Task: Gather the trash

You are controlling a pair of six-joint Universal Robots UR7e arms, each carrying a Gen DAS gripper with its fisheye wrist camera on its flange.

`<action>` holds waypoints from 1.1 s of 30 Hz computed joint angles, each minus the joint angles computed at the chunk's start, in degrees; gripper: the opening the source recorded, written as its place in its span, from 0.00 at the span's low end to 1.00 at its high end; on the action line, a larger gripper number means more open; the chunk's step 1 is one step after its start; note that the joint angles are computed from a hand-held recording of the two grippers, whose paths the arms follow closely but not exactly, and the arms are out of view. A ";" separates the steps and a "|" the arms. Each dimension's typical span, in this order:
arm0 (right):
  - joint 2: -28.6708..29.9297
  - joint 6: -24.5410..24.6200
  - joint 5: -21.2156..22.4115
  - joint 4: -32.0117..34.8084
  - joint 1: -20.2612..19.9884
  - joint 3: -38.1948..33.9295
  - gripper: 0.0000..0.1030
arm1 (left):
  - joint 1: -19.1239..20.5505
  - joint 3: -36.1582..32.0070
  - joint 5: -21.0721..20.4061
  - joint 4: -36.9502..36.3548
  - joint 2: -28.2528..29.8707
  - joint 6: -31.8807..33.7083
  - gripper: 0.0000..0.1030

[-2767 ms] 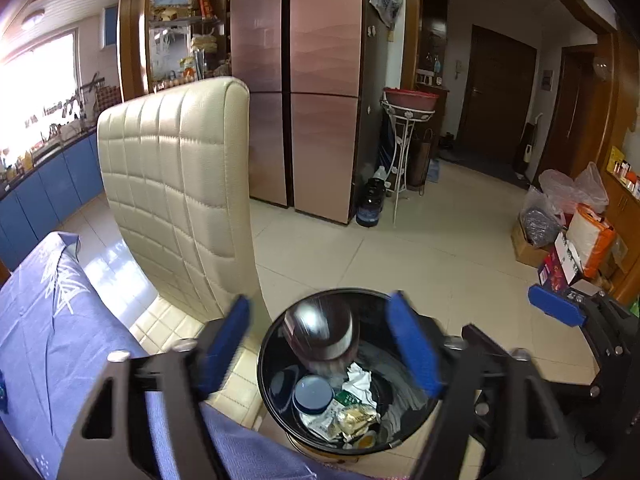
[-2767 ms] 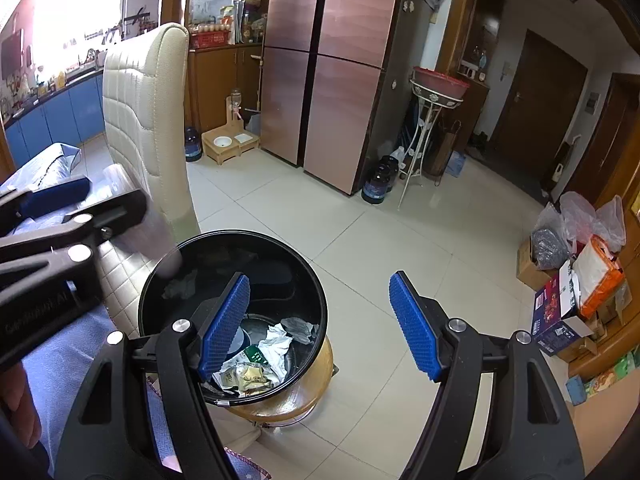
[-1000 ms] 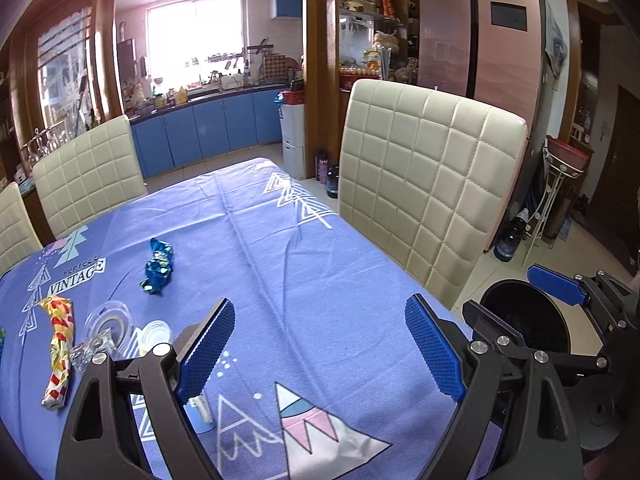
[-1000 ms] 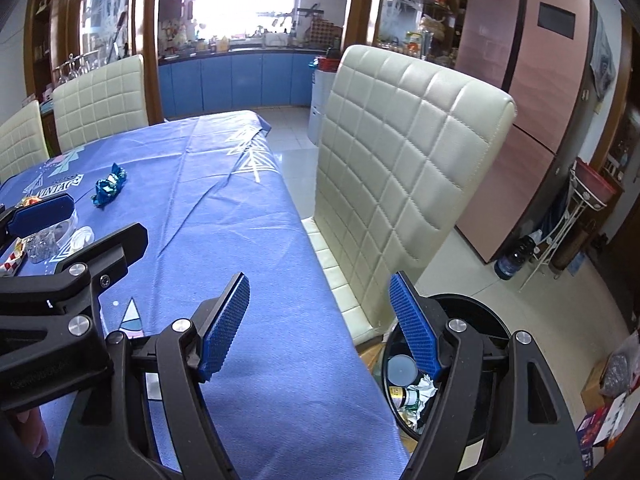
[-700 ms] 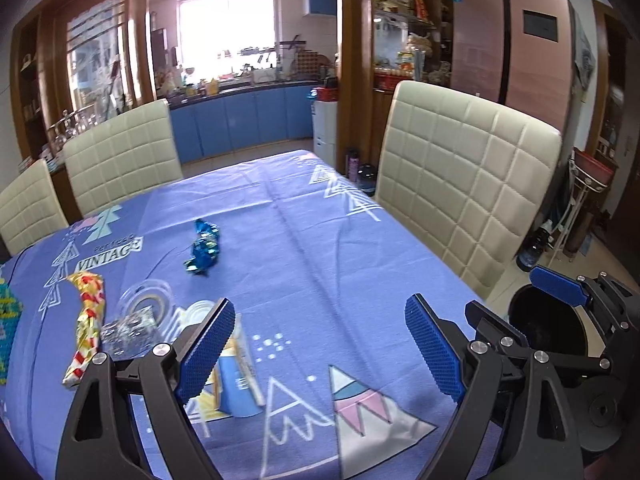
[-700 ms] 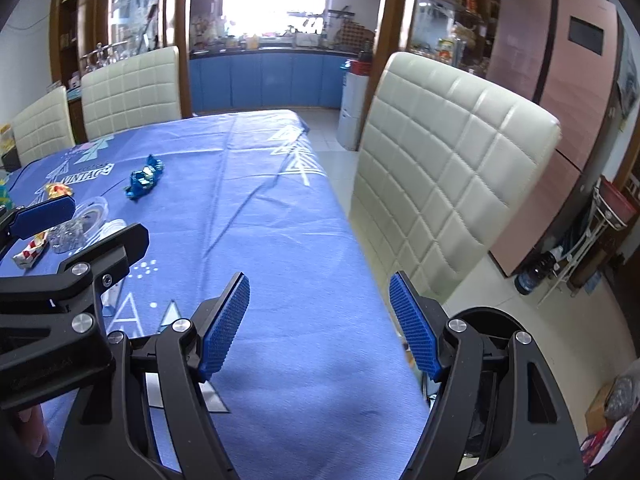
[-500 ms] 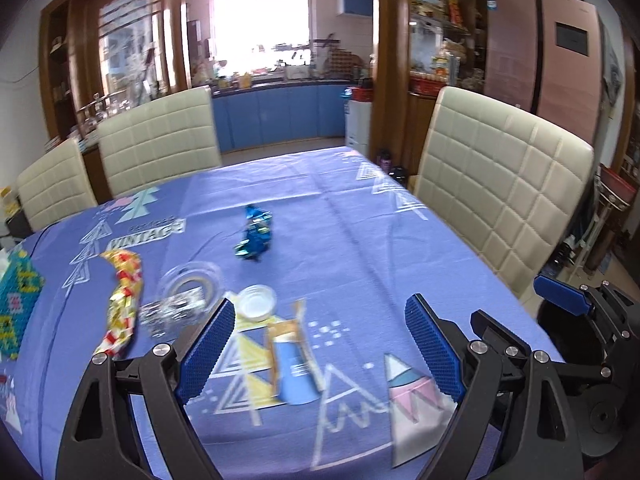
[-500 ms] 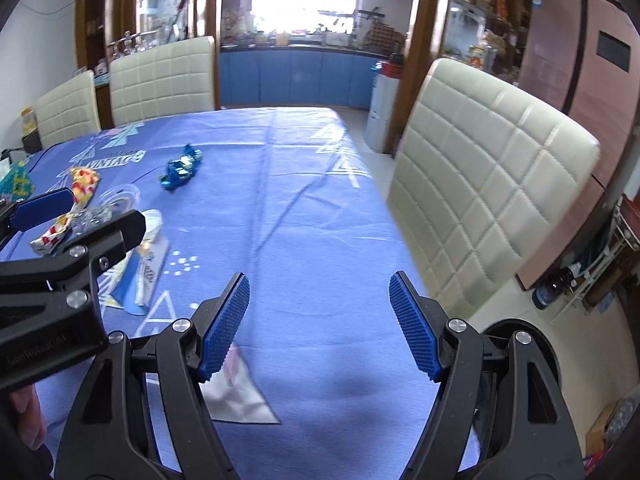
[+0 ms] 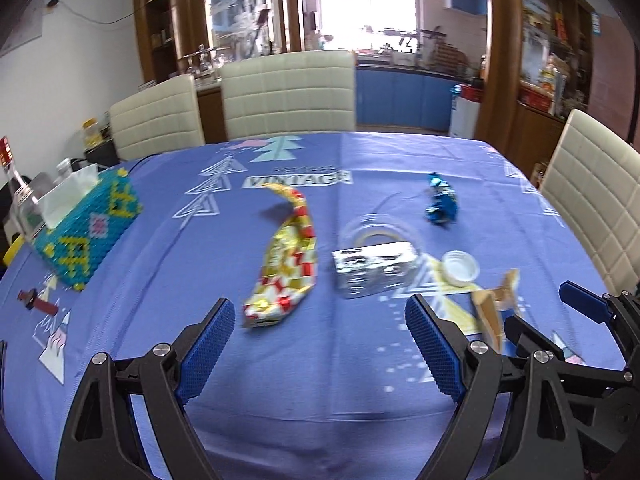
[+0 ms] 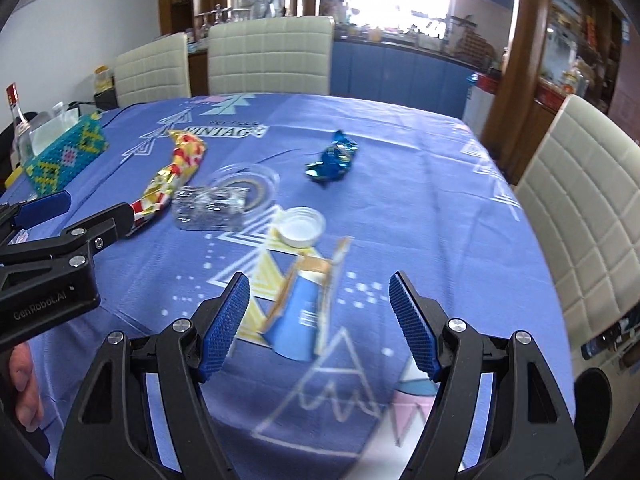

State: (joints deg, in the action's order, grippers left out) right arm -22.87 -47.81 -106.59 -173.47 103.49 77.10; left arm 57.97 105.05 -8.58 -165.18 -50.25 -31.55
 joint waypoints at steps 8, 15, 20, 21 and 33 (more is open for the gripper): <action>3.50 -0.92 -2.01 1.37 0.41 -3.14 0.48 | 1.10 2.99 0.75 13.32 -4.47 -14.12 0.82; 4.96 -0.83 -3.32 1.76 0.20 -6.87 0.17 | 1.93 -0.21 -1.38 0.61 -0.18 -1.00 0.82; 5.68 -0.26 -4.16 2.81 -0.38 -9.93 0.01 | 2.80 -5.08 -3.77 -7.24 3.95 9.13 0.82; 5.94 0.14 -4.35 3.50 -0.52 -10.88 0.01 | 3.09 -6.16 -4.41 -8.01 4.65 10.55 0.82; 9.42 0.56 -3.80 8.33 -1.38 -20.73 0.00 | 6.56 -17.77 -8.67 -7.38 10.43 17.20 0.82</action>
State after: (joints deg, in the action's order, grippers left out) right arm -13.45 -47.25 -110.38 -165.14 102.11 56.37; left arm 64.53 87.28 -17.25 -172.56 -39.82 -14.35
